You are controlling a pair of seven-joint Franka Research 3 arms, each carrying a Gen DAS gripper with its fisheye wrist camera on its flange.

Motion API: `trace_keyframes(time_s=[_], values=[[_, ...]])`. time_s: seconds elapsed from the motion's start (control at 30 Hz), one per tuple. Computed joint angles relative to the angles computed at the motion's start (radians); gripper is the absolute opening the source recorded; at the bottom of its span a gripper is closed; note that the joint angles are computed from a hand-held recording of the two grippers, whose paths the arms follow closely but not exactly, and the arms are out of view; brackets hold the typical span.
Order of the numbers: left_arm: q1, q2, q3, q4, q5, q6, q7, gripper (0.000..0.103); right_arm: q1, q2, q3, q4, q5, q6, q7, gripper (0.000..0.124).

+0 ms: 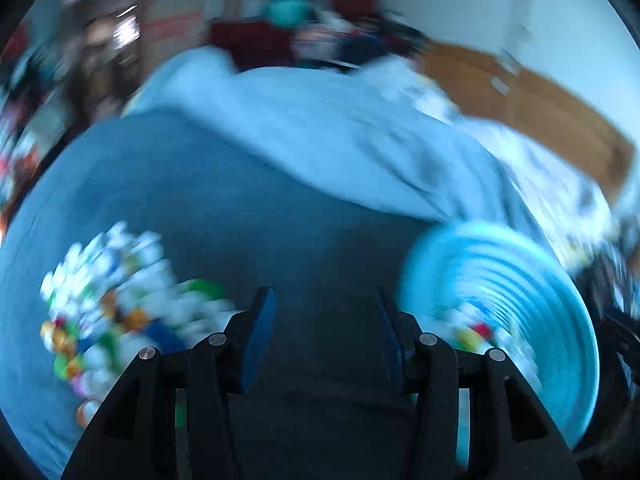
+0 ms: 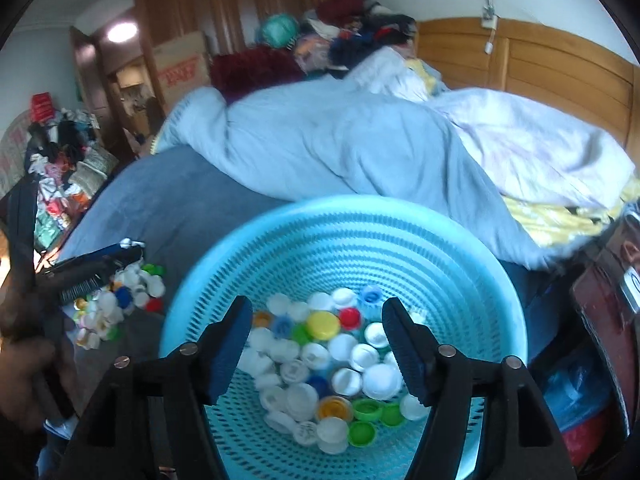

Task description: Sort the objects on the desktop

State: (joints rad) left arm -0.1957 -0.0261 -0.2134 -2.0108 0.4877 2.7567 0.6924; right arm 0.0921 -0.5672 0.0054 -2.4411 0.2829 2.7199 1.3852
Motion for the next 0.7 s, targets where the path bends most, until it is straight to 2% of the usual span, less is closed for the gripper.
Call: trace_keyframes(time_s=[0.03,0.07,0.1,0.17,0.23,0.3,0.37,0.43,0.5,0.53,0.63,0.7], values=[[0.022,-0.015,0.028,-0.054,-0.064,0.031,0.032,0.044,0.009,0.001,0.004,0.003,0.001,0.007,-0.005,0.072],[0.051,-0.014,0.031,-0.081,-0.122,0.046,0.062,0.044,0.018,0.006,0.009,0.009,0.001,0.007,-0.009,0.072],[0.051,-0.002,0.069,-0.118,-0.251,0.084,0.141,0.044,0.025,0.008,0.012,0.01,0.001,0.003,-0.013,0.073],[0.067,0.028,0.084,-0.147,-0.551,0.105,0.352,0.044,0.041,0.023,0.02,0.022,-0.001,-0.009,-0.018,0.074],[0.094,0.039,0.081,-0.18,-0.714,0.111,0.45,0.043,0.056,0.037,0.028,0.033,-0.001,-0.031,-0.017,0.074],[0.119,-0.006,0.091,-0.254,-0.671,0.124,0.414,0.043,0.072,0.046,0.041,0.042,-0.002,-0.045,-0.016,0.074],[0.127,-0.064,0.104,-0.334,-0.688,0.153,0.428,0.043,0.09,0.057,0.053,0.049,-0.004,-0.04,-0.017,0.074],[0.161,-0.126,0.112,-0.409,-0.616,0.14,0.377,0.044,0.109,0.073,0.069,0.057,-0.005,-0.036,-0.013,0.075],[0.125,-0.194,0.179,-0.511,-0.691,0.19,0.442,0.046,0.135,0.101,0.082,0.076,-0.006,-0.04,-0.013,0.075],[0.127,-0.219,0.189,-0.54,-0.684,0.2,0.446,0.046,0.149,0.114,0.085,0.083,-0.002,-0.042,-0.015,0.075],[0.204,-0.299,0.167,-0.607,-0.553,0.167,0.364,0.045,0.191,0.146,0.106,0.105,0.0,-0.042,-0.02,0.075],[0.16,-0.335,0.241,-0.653,-0.598,0.192,0.413,0.045,0.219,0.166,0.124,0.117,-0.004,-0.037,-0.024,0.075]])
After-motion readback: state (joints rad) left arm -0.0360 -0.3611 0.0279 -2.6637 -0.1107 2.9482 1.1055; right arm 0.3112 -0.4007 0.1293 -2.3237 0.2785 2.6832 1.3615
